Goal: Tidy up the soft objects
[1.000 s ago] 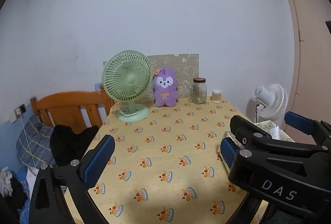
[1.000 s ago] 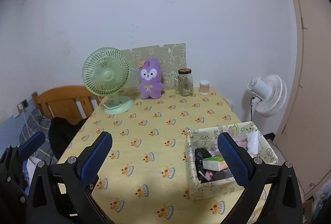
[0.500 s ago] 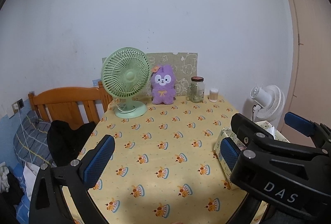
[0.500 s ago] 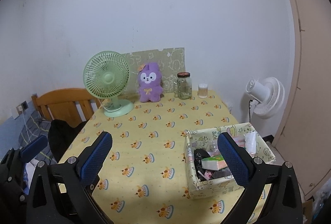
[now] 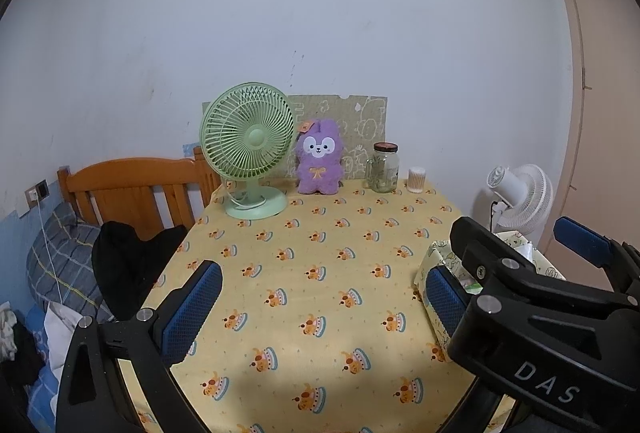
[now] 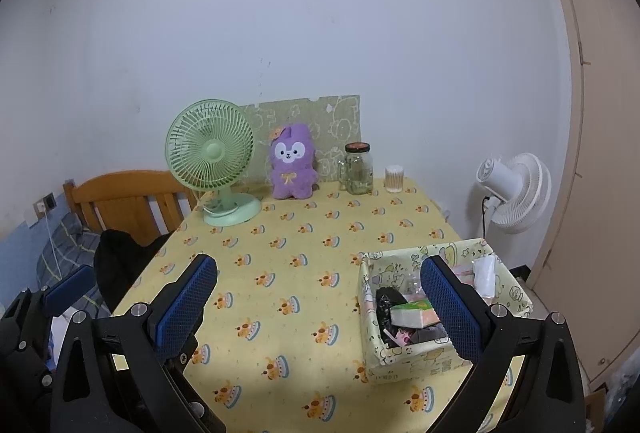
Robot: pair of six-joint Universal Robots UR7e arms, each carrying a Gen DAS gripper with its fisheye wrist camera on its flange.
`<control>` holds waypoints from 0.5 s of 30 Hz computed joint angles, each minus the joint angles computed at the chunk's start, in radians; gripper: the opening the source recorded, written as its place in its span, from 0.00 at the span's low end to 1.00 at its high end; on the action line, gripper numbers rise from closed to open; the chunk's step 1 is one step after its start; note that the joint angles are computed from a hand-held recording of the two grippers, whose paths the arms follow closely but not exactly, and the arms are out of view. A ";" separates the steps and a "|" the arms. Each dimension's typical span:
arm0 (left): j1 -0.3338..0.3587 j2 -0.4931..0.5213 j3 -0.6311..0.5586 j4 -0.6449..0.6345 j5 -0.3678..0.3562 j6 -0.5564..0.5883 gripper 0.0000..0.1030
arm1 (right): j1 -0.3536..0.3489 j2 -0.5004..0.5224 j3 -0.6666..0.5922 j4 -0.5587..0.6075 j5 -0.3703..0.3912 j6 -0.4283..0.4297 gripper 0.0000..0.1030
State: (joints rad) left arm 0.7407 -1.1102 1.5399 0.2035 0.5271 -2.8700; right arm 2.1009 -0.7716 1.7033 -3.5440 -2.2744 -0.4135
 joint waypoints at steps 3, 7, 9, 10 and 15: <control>0.001 -0.005 0.009 -0.027 -0.005 0.021 1.00 | -0.002 0.000 -0.001 0.007 0.007 0.001 1.00; 0.005 0.006 0.002 -0.014 -0.006 0.012 1.00 | -0.003 0.004 -0.001 0.013 0.007 -0.004 1.00; 0.007 0.006 0.000 -0.006 0.000 0.006 1.00 | -0.005 0.003 -0.002 0.022 0.006 0.001 1.00; 0.010 0.005 -0.001 -0.003 0.005 0.006 1.00 | -0.006 0.003 -0.001 0.020 0.008 0.001 1.00; 0.012 0.002 -0.001 0.000 0.017 -0.001 1.00 | -0.006 0.008 -0.003 0.005 0.005 -0.008 1.00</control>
State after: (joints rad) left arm 0.7531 -1.1083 1.5386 0.2033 0.5443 -2.8713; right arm 2.0951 -0.7635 1.7007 -3.5387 -2.2689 -0.4215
